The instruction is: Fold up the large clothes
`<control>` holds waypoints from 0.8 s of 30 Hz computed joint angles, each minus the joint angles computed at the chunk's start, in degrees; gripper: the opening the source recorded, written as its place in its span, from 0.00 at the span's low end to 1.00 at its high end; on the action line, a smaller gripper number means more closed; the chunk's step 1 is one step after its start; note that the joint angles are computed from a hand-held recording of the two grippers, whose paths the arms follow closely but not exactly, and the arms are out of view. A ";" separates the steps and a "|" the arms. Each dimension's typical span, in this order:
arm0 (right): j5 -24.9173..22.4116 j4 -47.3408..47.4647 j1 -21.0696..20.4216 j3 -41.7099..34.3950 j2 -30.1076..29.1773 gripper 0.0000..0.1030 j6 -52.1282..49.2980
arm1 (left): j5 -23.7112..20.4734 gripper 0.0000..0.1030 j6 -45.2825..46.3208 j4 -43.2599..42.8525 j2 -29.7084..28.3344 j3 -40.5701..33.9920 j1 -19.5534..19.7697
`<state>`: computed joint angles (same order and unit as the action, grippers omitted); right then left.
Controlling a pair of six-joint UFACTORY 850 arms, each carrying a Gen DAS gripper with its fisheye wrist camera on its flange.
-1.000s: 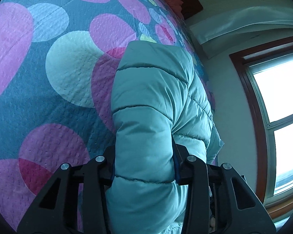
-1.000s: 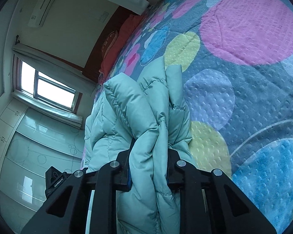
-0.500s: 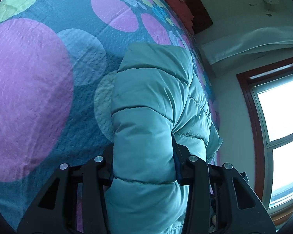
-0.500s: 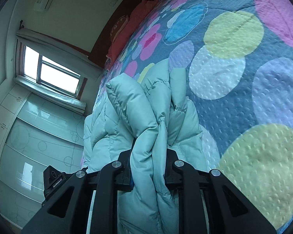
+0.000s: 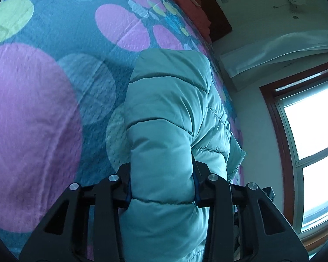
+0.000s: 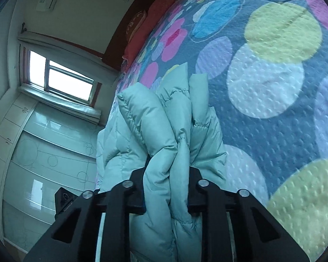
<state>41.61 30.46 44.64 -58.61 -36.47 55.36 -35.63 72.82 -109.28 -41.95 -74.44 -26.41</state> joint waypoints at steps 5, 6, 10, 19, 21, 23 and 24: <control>-2.76 -0.63 -1.66 -5.27 -2.64 0.16 -3.86 | 1.23 0.36 -0.10 -0.16 -1.26 -2.63 1.22; -3.19 -0.92 -1.96 -6.20 -3.38 0.16 -3.91 | 1.63 0.36 -0.66 0.30 -1.90 -3.41 1.34; -4.04 1.52 -1.50 -7.22 -4.50 0.17 -6.30 | 0.74 0.39 -3.47 3.03 -3.59 -4.77 2.23; -3.27 6.92 2.78 -0.93 1.08 0.59 -5.49 | -1.78 0.67 5.41 -3.08 3.01 6.00 3.95; -1.98 6.85 4.48 0.63 1.94 0.60 -3.81 | -2.66 0.70 7.07 -3.85 4.38 8.90 4.11; -1.68 7.14 5.97 1.31 1.96 0.61 -2.41 | -3.22 0.71 7.72 -4.17 5.04 10.93 3.98; -1.60 7.44 6.61 1.44 1.72 0.61 -1.78 | -3.62 0.72 8.23 -4.75 5.30 11.87 3.89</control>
<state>40.01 37.90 51.25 -57.18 -34.75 53.59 -39.25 81.05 -114.03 -36.65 -62.57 -22.52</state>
